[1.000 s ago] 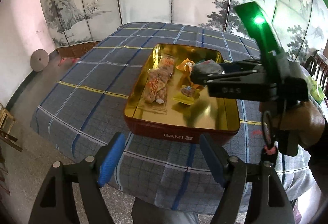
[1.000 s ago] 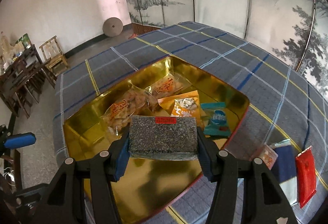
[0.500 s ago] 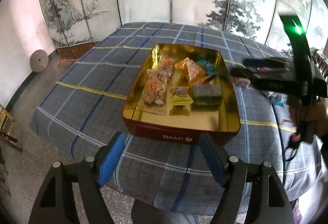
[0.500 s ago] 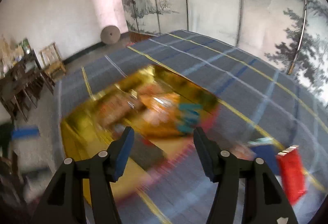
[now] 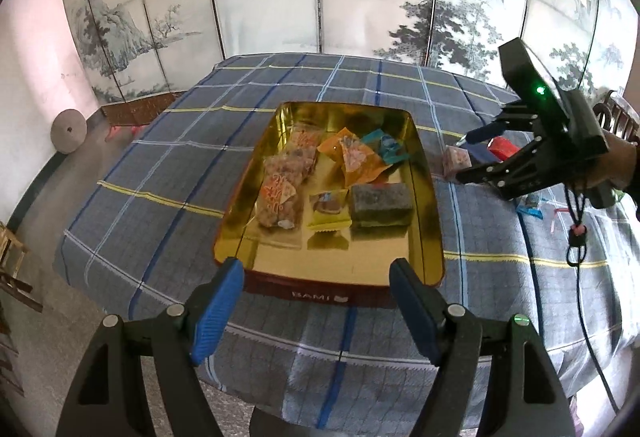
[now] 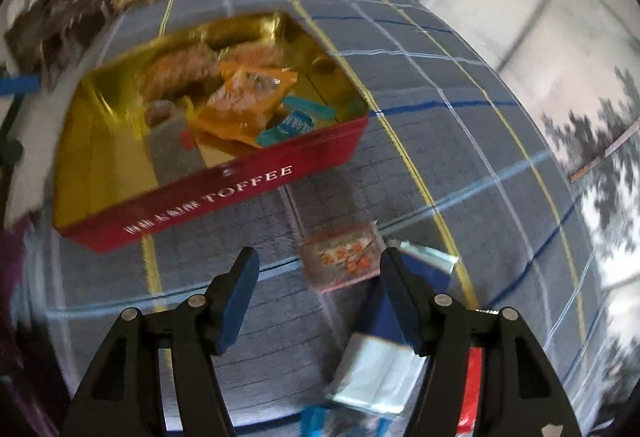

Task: Organize snacks
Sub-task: 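Grasp the pink clear snack box with the right gripper, then grasp the blue-wrapped candy with the left gripper while the right holds the pink box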

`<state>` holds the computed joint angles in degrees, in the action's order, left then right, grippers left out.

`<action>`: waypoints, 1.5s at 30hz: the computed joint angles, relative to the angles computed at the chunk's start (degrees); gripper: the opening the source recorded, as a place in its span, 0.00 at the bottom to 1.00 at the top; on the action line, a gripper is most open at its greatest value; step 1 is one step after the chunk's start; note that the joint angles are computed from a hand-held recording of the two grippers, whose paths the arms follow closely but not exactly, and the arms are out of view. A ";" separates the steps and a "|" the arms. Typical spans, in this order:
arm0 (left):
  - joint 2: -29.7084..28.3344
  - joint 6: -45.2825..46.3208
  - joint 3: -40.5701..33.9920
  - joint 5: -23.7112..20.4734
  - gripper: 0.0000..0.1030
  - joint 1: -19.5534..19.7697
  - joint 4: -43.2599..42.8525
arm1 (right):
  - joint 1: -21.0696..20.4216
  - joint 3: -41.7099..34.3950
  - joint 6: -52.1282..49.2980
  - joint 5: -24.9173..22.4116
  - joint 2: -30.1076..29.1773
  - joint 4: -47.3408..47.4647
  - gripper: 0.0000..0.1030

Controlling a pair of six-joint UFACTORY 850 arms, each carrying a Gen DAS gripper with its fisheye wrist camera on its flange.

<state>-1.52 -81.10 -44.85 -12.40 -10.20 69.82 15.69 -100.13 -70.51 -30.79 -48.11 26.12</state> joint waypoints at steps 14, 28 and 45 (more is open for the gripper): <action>-3.62 7.25 -2.88 -0.59 0.75 -0.20 -6.22 | 0.57 -15.96 5.52 -13.31 -10.07 -8.07 0.58; -1.65 9.01 -2.49 -1.97 0.75 -3.14 -7.12 | -6.06 19.65 -12.62 0.30 10.64 30.79 0.18; -12.01 38.79 -14.68 0.67 0.75 -13.07 -29.45 | -26.38 42.94 -34.64 10.32 22.15 75.42 0.18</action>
